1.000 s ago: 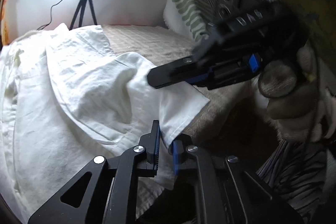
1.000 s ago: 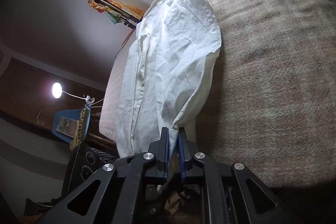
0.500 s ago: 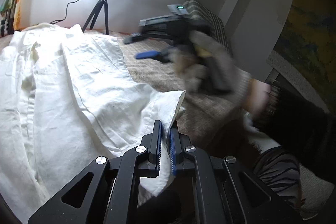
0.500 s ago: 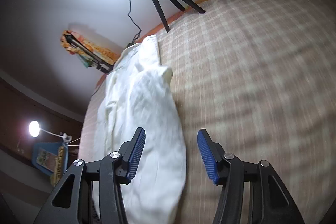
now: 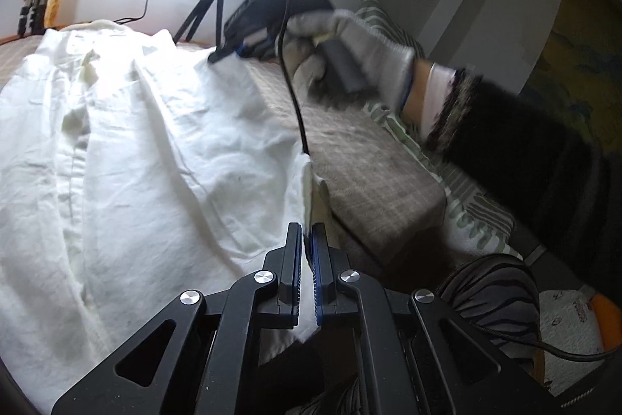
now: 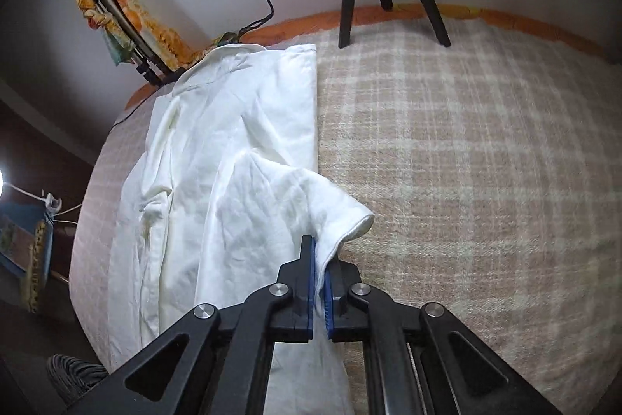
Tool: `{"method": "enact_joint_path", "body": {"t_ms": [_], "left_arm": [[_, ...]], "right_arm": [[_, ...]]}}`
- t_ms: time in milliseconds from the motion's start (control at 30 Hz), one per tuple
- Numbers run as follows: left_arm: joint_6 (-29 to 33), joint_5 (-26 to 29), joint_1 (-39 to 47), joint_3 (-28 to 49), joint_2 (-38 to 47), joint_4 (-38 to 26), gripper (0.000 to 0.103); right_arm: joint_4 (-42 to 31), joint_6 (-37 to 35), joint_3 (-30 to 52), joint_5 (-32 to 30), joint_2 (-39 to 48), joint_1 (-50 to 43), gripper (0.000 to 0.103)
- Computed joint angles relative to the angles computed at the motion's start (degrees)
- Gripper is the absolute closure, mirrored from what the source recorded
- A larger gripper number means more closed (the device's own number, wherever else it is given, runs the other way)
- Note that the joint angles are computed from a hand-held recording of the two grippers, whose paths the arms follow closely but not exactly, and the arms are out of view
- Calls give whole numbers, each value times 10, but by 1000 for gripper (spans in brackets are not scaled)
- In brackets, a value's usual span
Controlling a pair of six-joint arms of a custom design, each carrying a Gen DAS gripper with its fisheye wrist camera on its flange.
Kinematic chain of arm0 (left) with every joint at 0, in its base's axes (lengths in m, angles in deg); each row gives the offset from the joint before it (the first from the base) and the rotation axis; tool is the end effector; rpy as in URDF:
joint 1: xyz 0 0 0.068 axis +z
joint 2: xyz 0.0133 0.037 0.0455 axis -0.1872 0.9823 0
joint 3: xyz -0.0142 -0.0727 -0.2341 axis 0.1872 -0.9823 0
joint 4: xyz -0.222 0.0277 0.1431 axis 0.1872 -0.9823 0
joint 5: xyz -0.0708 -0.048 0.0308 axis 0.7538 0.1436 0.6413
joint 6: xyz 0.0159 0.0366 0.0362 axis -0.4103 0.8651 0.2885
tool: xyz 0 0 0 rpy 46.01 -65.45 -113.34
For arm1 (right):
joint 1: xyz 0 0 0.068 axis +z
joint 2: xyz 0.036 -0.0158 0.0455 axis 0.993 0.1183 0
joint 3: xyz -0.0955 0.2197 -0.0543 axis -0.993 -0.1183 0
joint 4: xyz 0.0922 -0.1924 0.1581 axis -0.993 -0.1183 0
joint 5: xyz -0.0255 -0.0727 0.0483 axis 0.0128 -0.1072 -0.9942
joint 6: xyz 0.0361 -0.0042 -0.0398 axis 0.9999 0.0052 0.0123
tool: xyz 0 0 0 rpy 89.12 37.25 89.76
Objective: Fold small clothes
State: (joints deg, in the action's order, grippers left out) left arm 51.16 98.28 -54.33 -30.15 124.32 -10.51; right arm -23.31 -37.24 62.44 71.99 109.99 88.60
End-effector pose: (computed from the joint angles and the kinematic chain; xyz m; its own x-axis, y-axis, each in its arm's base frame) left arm 0.1193 -0.1382 0.1707 -0.6338 0.2945 -0.7152 0.7560 0.4314 -0.4923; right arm 0.3448 0.0395 0.2070 -0.9015 0.2783 -0.3313 0.1679 0.9307 0.3250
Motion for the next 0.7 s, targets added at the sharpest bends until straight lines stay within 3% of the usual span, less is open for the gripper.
{"method": "enact_joint_path", "body": {"t_ms": [300,500,700], "left_arm": [[18,64,77,-21,-82,-79,99],[80,126,172,-10,-119,-166,99],[195,183,285,9,-104,-265,99]], "right_arm": [[-147,33,200,113,74,102,102],[-249,52,429,163,221,189,102],[-330,74,670,172,415,244,102]]}}
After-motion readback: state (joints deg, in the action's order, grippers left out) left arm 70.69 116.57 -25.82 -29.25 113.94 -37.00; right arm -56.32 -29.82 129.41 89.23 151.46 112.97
